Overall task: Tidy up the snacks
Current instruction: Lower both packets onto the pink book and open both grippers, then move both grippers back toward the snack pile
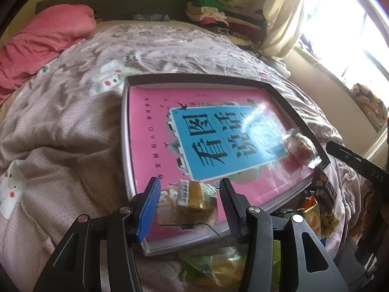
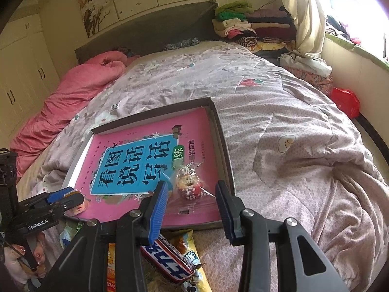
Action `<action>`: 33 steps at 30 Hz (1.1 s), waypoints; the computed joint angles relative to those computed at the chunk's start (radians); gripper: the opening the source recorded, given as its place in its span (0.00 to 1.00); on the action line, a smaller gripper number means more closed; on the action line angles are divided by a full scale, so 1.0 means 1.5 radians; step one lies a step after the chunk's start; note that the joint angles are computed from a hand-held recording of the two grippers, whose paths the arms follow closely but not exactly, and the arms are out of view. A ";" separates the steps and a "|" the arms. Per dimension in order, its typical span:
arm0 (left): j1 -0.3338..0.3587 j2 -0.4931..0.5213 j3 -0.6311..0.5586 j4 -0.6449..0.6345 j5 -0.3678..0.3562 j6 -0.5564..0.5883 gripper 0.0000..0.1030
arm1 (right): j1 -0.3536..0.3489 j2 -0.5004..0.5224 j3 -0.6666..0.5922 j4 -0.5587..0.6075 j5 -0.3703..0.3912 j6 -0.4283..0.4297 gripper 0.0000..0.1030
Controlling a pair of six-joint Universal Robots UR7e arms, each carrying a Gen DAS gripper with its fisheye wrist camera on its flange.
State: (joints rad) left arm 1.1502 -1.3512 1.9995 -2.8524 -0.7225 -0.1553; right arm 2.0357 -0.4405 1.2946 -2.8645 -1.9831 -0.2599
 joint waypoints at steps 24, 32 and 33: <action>-0.044 -0.048 0.034 -0.045 0.010 0.027 0.73 | 0.014 -0.042 0.055 -0.054 0.052 -0.050 0.48; -0.063 -0.062 0.056 -0.029 0.015 0.029 0.73 | 0.018 -0.049 0.068 -0.054 0.057 -0.055 0.51; -0.067 -0.064 0.060 -0.025 0.022 0.028 0.73 | 0.019 -0.050 0.070 -0.054 0.057 -0.056 0.51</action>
